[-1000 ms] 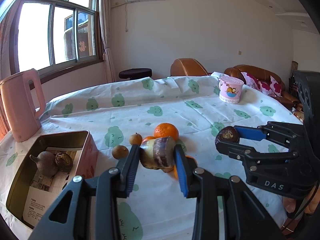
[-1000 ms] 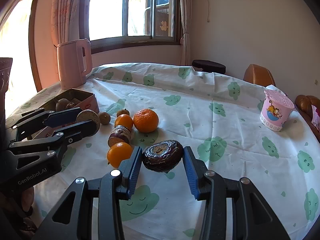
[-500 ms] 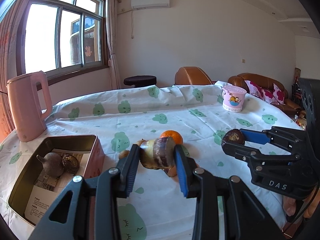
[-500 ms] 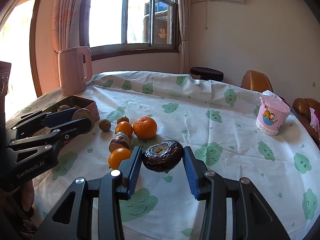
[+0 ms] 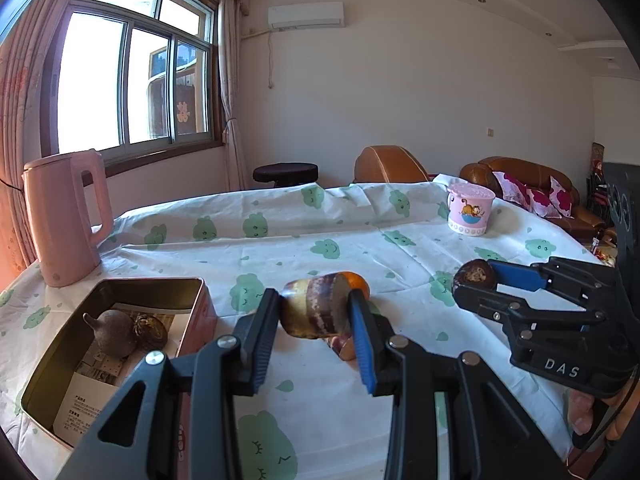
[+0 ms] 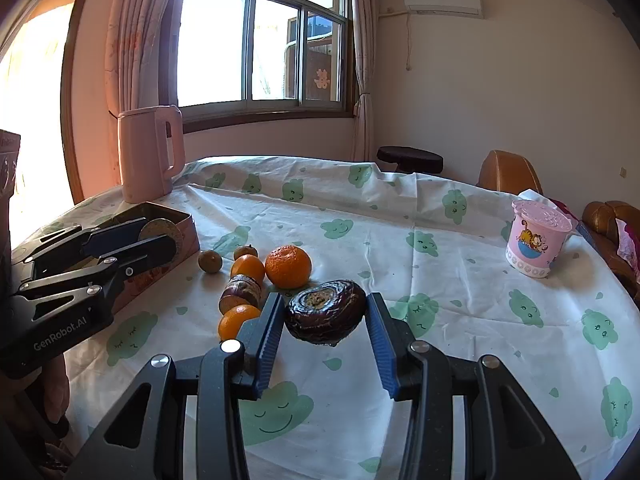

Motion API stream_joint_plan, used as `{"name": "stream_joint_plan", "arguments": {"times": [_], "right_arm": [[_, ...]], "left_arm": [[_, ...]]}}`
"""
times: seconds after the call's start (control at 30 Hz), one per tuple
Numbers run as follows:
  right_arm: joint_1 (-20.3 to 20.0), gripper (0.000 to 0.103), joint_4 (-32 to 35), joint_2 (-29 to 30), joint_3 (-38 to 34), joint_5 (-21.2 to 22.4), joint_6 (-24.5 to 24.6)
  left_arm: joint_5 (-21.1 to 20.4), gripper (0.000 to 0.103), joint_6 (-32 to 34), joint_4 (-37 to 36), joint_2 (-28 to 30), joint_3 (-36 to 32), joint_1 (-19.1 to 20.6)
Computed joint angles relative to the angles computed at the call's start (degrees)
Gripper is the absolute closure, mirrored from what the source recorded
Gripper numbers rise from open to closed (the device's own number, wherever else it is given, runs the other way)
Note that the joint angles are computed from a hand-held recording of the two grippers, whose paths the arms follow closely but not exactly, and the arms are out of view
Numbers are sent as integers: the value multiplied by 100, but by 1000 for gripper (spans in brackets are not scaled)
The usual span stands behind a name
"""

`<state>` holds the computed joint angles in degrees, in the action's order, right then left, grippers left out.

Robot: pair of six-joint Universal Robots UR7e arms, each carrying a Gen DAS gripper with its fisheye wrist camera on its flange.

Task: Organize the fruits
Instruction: 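Carry the yam piece and dark fruit over to the tin box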

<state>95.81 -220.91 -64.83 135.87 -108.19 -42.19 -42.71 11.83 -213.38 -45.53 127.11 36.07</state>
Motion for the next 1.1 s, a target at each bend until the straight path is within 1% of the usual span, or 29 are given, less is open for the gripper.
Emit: {"name": "stream_joint_plan", "arguments": {"times": [0.67,1.1], "right_arm": [[-20,59,-606,58,139,201,-125],[-13,59,-1087,139,244,343,-250]], "left_arm": [[154,66,378,-801,143,74,-123],[308,66,702,-1509,281,124,-237]]}}
